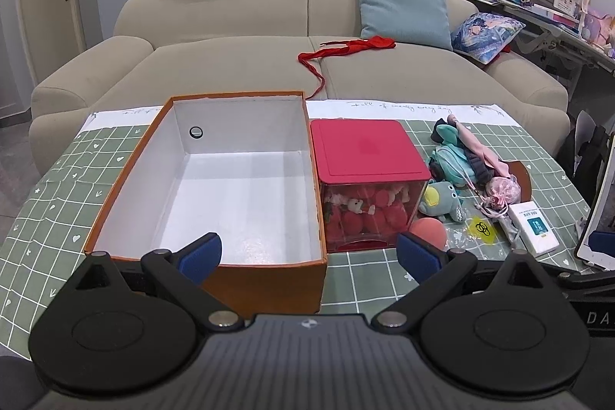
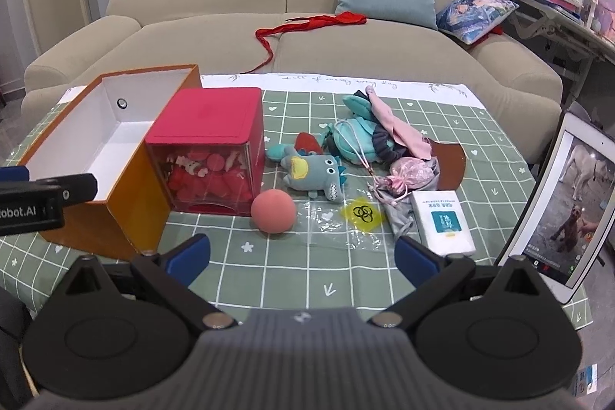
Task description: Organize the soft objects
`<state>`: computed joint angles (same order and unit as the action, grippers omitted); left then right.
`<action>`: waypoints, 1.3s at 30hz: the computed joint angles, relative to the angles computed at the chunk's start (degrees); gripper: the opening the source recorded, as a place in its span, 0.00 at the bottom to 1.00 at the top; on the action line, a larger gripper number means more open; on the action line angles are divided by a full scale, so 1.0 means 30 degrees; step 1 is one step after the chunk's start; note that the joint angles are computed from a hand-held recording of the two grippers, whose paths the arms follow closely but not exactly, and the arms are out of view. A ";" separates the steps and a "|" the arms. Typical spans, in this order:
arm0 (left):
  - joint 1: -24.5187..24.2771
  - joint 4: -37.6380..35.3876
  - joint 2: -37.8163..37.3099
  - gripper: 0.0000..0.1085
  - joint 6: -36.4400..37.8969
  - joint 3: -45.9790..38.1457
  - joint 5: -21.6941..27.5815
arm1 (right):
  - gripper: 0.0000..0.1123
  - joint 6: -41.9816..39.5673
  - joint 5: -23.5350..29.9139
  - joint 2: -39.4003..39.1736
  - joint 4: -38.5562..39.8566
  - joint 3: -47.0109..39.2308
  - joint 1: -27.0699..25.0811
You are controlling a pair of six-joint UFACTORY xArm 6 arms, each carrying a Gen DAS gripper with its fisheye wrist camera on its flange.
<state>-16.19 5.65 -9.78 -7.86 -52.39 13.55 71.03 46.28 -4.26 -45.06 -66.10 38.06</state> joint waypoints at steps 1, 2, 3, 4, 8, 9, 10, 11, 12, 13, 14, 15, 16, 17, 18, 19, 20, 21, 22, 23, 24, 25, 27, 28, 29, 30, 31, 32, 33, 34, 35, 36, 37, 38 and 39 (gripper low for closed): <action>0.0002 -0.0061 0.0018 0.95 0.0045 -0.0021 0.0031 | 0.89 -0.0046 -0.0013 0.0010 0.0026 -0.0016 0.0004; 0.0010 -0.0096 0.0032 0.95 0.0065 -0.0040 0.0066 | 0.89 -0.0109 0.0001 0.0019 0.0050 -0.0044 0.0001; 0.0016 -0.0145 0.0035 0.95 0.0105 -0.0050 0.0098 | 0.89 -0.0126 0.0040 0.0023 0.0047 -0.0059 0.0007; 0.0004 -0.0288 0.0039 0.95 0.0232 -0.0046 0.0083 | 0.89 -0.0118 0.0091 0.0029 0.0032 -0.0076 0.0012; -0.0069 -0.0785 0.0010 0.95 0.0784 0.0009 0.0017 | 0.89 -0.0099 0.0150 0.0028 0.0110 -0.0057 -0.0003; -0.0078 -0.0692 0.0006 0.95 0.0744 0.0012 0.0039 | 0.89 -0.0100 0.0153 0.0020 0.0120 -0.0049 -0.0010; -0.0085 -0.0621 0.0013 0.95 0.0708 0.0006 0.0065 | 0.89 -0.0109 0.0140 0.0010 0.0129 -0.0045 -0.0018; -0.0092 -0.0579 0.0024 0.95 0.0677 0.0003 0.0086 | 0.89 -0.0141 0.0150 0.0013 0.0153 -0.0053 -0.0016; -0.0089 -0.0520 0.0030 0.95 0.0639 -0.0009 0.0122 | 0.89 -0.0147 0.0198 0.0024 0.0160 -0.0071 -0.0008; -0.0086 -0.0341 0.0025 0.95 0.0499 -0.0004 0.0130 | 0.89 -0.0174 0.0280 0.0062 0.0187 -0.0124 0.0014; -0.0071 -0.0166 0.0016 0.95 0.0354 0.0014 0.0098 | 0.89 -0.0222 0.0321 0.0084 0.0237 -0.0153 0.0015; -0.0066 -0.0099 0.0005 0.95 0.0299 0.0033 0.0080 | 0.89 -0.0228 0.0339 0.0089 0.0274 -0.0161 0.0008; -0.0064 -0.0090 0.0002 0.95 0.0287 0.0038 0.0097 | 0.89 -0.0236 0.0372 0.0095 0.0308 -0.0176 0.0010; -0.0068 -0.0116 0.0018 0.95 0.0293 0.0028 0.0113 | 0.89 -0.0220 0.0414 0.0099 0.0308 -0.0185 0.0017; -0.0076 -0.0196 0.0017 0.95 0.0341 0.0030 0.0127 | 0.89 -0.0211 0.0452 0.0093 0.0308 -0.0190 0.0020; -0.0079 -0.0370 0.0016 0.95 0.0508 0.0019 0.0157 | 0.89 -0.0288 0.0469 0.0095 0.0387 -0.0197 0.0013; -0.0090 -0.0470 0.0016 0.95 0.0609 0.0019 0.0178 | 0.89 -0.0376 0.0490 0.0097 0.0455 -0.0207 0.0013; -0.0093 -0.0461 0.0025 0.95 0.0606 -0.0002 0.0201 | 0.89 -0.0358 0.0521 0.0098 0.0423 -0.0209 0.0029; -0.0099 -0.0432 0.0020 0.95 0.0598 0.0007 0.0195 | 0.89 -0.0393 0.0522 0.0099 0.0436 -0.0208 0.0039; -0.0087 -0.0490 0.0024 0.95 0.0669 0.0018 0.0166 | 0.89 -0.0418 0.0512 0.0112 0.0442 -0.0221 0.0040; -0.0087 -0.0490 0.0024 0.95 0.0669 0.0018 0.0166 | 0.89 -0.0426 0.0516 0.0128 0.0434 -0.0234 0.0044; -0.0094 -0.0512 0.0026 0.95 0.0689 0.0017 0.0183 | 0.89 -0.0428 0.0510 0.0141 0.0426 -0.0235 0.0043; -0.0098 -0.0497 0.0031 0.95 0.0666 0.0019 0.0182 | 0.89 -0.0479 0.0509 0.0151 0.0465 -0.0242 0.0041; -0.0098 -0.0497 0.0031 0.95 0.0666 0.0019 0.0182 | 0.89 -0.0487 0.0526 0.0146 0.0484 -0.0238 0.0043; -0.0103 -0.0544 0.0021 0.95 0.0718 0.0041 0.0178 | 0.89 -0.0487 0.0526 0.0146 0.0484 -0.0238 0.0043; -0.0109 -0.0636 0.0013 0.95 0.0795 0.0059 0.0162 | 0.89 -0.0477 0.0556 0.0141 0.0485 -0.0243 0.0047; -0.0118 -0.0708 0.0013 0.95 0.0853 0.0062 0.0162 | 0.89 -0.0495 0.0533 0.0141 0.0497 -0.0238 0.0040; -0.0129 -0.0759 0.0012 0.95 0.0903 0.0092 0.0147 | 0.89 -0.0511 0.0523 0.0140 0.0520 -0.0230 0.0037; -0.0136 -0.0764 0.0011 0.95 0.0914 0.0108 0.0147 | 0.89 -0.0516 0.0532 0.0139 0.0537 -0.0223 0.0034; -0.0140 -0.0727 0.0003 0.95 0.0893 0.0129 0.0147 | 0.89 -0.0582 0.0526 0.0141 0.0610 -0.0212 0.0023; -0.0139 -0.0728 0.0010 0.95 0.0905 0.0129 0.0151 | 0.89 -0.0620 0.0527 0.0156 0.0659 -0.0214 0.0014; -0.0139 -0.0728 0.0010 0.95 0.0905 0.0129 0.0151 | 0.89 -0.0628 0.0541 0.0170 0.0687 -0.0215 0.0012; -0.0149 -0.0754 0.0007 0.95 0.0915 0.0132 0.0175 | 0.89 -0.0671 0.0534 0.0164 0.0735 -0.0207 0.0002; -0.0141 -0.0676 0.0007 0.95 0.0828 0.0142 0.0128 | 0.89 -0.0672 0.0521 0.0179 0.0742 -0.0212 -0.0009; -0.0127 -0.0452 -0.0029 0.95 0.0550 0.0200 0.0027 | 0.89 -0.0616 0.0550 0.0176 0.0699 -0.0215 -0.0006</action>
<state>-16.57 4.29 -9.86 -6.21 -51.79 13.63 69.19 47.94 -3.74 -42.96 -66.75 38.04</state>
